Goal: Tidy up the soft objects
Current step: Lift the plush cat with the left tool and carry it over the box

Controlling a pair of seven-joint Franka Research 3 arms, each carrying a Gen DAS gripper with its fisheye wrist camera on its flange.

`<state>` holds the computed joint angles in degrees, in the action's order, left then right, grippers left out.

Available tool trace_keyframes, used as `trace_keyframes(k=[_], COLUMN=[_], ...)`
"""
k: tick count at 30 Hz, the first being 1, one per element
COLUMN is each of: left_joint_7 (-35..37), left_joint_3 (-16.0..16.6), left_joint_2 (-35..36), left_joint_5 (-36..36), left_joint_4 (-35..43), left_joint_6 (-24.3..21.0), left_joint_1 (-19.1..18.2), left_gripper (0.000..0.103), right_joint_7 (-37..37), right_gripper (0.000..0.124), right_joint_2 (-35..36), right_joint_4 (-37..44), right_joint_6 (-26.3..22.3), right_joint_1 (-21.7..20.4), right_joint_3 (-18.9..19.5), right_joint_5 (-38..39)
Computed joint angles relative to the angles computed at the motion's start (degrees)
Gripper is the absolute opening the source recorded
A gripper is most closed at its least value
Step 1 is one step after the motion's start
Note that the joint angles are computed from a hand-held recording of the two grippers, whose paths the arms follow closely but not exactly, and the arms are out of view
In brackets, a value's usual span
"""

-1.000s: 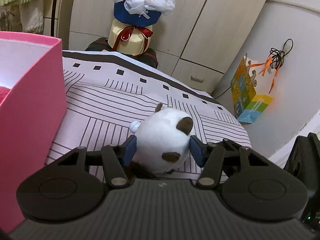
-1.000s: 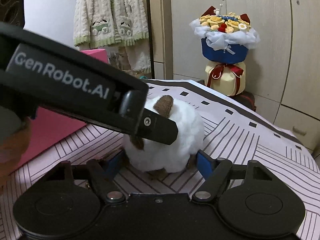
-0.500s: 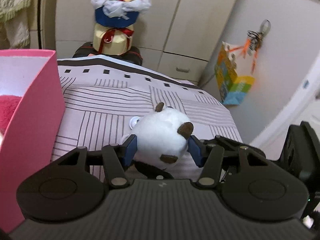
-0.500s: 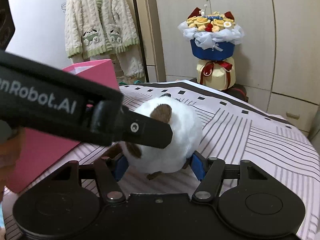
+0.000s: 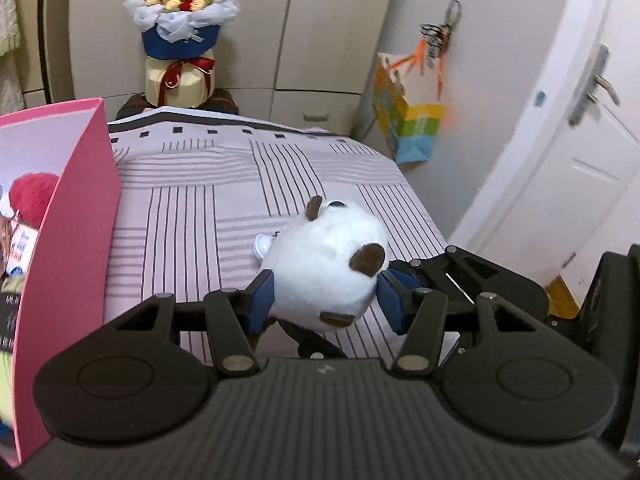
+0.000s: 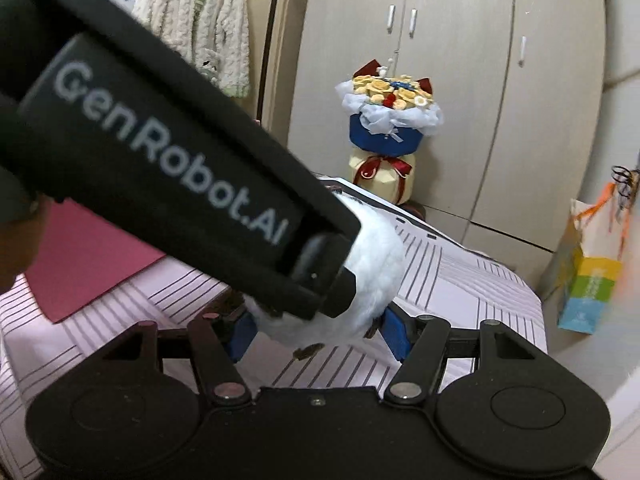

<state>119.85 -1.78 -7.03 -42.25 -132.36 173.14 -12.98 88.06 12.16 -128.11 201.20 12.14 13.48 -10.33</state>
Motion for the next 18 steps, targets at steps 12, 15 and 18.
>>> trace_keyframes(k=[12, 15, 18], left_joint_7=[6.14, 4.96, 4.53], left_joint_3=[4.78, 5.77, 8.05], left_joint_2=[-10.76, -14.35, -18.5], left_joint_5=[-2.72, 0.1, 2.21], left_joint_4=[-10.22, -13.26, -16.18], left_joint_6=[-3.66, -4.35, -5.1], left_joint_1=[-5.79, -6.58, -8.3], left_gripper=[0.054, 0.055, 0.055], right_joint_7=[-6.97, -9.15, -11.42], right_gripper=[0.069, 0.069, 0.069], right_joint_2=[-8.88, -11.35, -13.51], right_joint_4=[-9.1, -10.99, -12.65], right_joint_6=[-2.26, -2.73, -2.36], right_joint_1=[12.29, 13.71, 14.69], right_joint_3=[-4.37, -4.08, -3.83], right_joint_5=[23.4, 26.95, 28.98])
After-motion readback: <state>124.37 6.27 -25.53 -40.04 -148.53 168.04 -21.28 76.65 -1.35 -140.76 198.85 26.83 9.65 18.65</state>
